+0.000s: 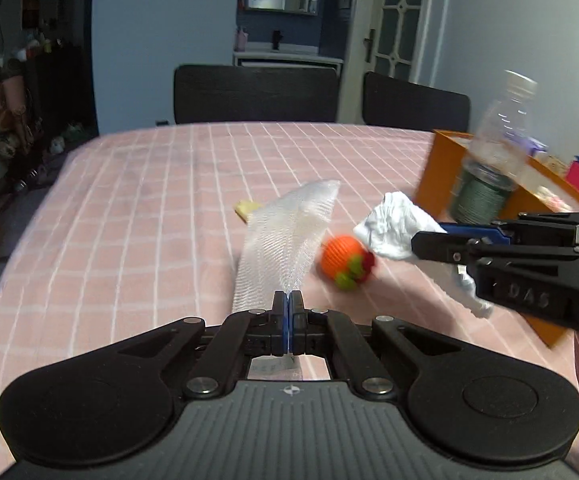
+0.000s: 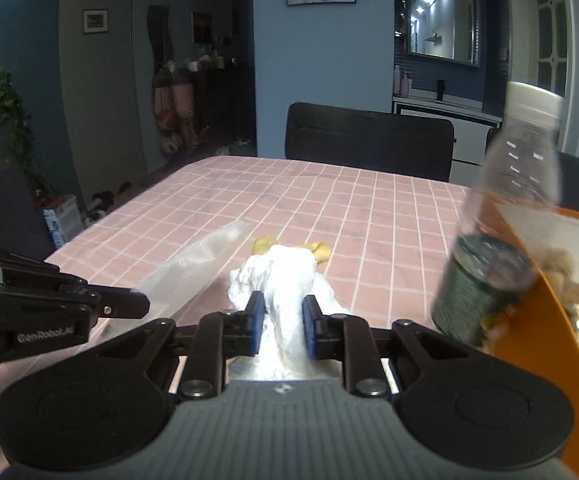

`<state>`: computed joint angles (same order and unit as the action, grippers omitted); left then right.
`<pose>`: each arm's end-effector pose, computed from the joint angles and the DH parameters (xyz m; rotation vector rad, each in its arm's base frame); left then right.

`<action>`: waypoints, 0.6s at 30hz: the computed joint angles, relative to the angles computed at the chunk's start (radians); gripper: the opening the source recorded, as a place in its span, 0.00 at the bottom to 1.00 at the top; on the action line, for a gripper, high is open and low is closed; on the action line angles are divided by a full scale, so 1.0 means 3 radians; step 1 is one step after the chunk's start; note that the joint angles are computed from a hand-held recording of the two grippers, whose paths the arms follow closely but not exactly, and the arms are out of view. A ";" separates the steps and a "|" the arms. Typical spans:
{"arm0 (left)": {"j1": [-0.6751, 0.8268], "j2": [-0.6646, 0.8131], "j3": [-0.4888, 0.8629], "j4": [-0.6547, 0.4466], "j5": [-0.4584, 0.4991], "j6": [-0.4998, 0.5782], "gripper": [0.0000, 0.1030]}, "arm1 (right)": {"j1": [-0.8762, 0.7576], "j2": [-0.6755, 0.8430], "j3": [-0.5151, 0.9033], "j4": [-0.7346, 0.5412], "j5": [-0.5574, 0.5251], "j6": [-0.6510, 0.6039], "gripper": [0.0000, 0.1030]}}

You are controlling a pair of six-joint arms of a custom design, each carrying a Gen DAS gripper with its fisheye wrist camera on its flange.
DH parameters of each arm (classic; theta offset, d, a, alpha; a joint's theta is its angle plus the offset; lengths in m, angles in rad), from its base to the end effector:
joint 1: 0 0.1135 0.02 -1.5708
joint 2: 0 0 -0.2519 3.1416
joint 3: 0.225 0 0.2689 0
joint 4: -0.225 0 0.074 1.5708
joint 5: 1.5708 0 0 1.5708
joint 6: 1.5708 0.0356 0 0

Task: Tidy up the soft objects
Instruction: 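Grasp the clear plastic bag with the left tool while the right tool grasps the white cloth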

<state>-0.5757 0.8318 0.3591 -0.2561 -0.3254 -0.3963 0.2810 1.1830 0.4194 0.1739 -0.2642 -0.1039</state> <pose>0.1667 -0.0947 0.1620 0.0369 2.2574 -0.1441 0.2334 0.0770 0.1485 -0.5628 2.0881 0.3874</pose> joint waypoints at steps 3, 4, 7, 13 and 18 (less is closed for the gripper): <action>-0.0179 -0.0144 -0.0074 -0.0209 0.0038 -0.0245 0.00 | -0.0187 -0.0308 -0.0131 -0.0350 -0.0212 -0.0083 0.19; -0.0230 -0.0145 -0.0088 -0.0245 0.0061 -0.0307 0.00 | -0.0222 -0.0342 -0.0150 -0.0453 -0.0249 -0.0118 0.19; -0.0475 0.0045 -0.0094 -0.0250 -0.0036 -0.0379 0.00 | -0.0274 -0.0389 -0.0280 -0.0573 -0.0257 -0.0237 0.19; -0.0739 0.0355 -0.0095 -0.0170 -0.0194 -0.0421 0.19 | -0.0233 -0.0309 -0.0500 -0.0349 -0.0147 -0.0379 0.29; -0.0792 0.0145 -0.0104 -0.0196 -0.0364 -0.0087 0.79 | -0.0315 -0.0645 -0.0617 -0.0408 -0.0204 -0.0595 0.75</action>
<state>-0.8134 0.8755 0.3279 -0.3149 -0.4345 -0.4223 0.1864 0.9896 0.2344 0.0515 -0.3253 -0.2825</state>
